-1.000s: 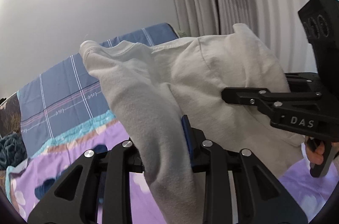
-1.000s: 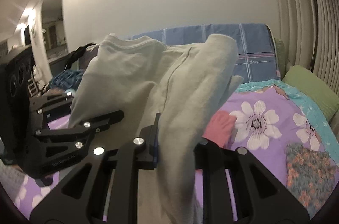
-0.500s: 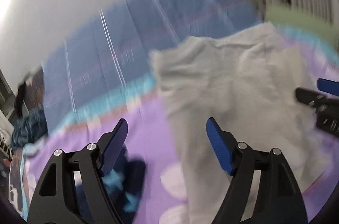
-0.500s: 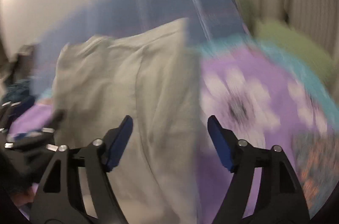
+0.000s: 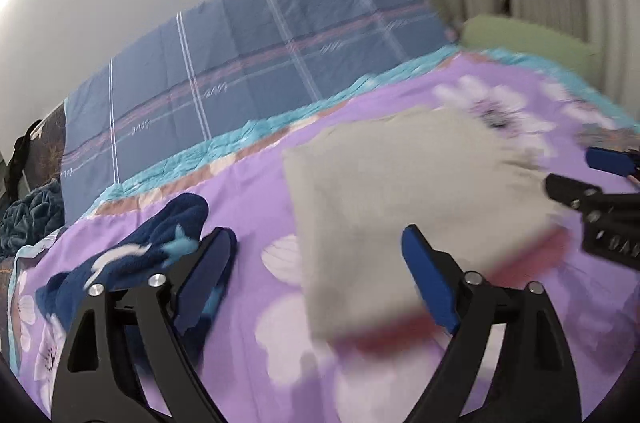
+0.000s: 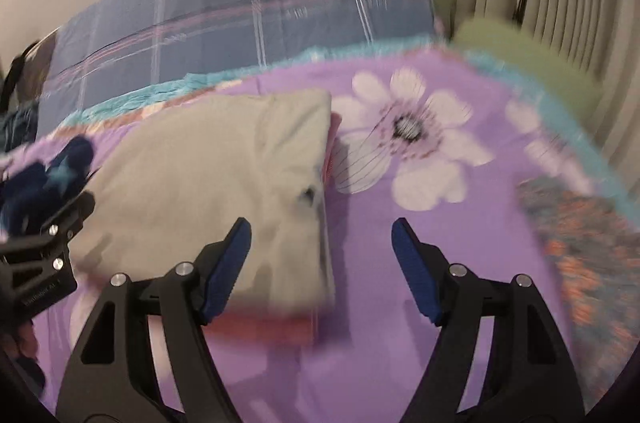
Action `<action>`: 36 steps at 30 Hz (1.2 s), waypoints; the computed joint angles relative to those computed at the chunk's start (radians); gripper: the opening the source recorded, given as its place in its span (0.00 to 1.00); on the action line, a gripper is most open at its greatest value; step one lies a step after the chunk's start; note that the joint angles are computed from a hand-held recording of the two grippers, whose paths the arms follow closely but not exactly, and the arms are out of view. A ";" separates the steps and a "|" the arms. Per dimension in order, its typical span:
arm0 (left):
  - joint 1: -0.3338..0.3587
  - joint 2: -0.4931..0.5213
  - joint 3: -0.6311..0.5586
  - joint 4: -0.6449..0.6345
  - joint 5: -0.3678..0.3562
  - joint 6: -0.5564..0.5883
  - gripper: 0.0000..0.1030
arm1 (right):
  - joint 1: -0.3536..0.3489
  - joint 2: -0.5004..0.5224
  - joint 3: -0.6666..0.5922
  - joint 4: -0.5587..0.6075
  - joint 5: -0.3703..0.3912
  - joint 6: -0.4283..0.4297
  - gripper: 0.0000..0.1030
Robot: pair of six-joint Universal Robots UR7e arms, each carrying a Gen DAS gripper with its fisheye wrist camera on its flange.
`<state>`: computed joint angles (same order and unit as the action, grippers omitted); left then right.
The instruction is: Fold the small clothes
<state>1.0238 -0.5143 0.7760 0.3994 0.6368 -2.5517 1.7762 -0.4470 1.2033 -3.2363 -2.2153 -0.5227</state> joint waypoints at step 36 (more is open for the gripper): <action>-0.671 -0.587 1.101 0.175 -0.419 -0.923 0.99 | 0.419 -0.412 0.970 -0.780 -0.336 0.028 0.98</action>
<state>0.3527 -1.1014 1.8766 0.5742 0.2174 -3.4746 2.1954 -0.8593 2.1736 -4.0161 -2.5513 -0.4948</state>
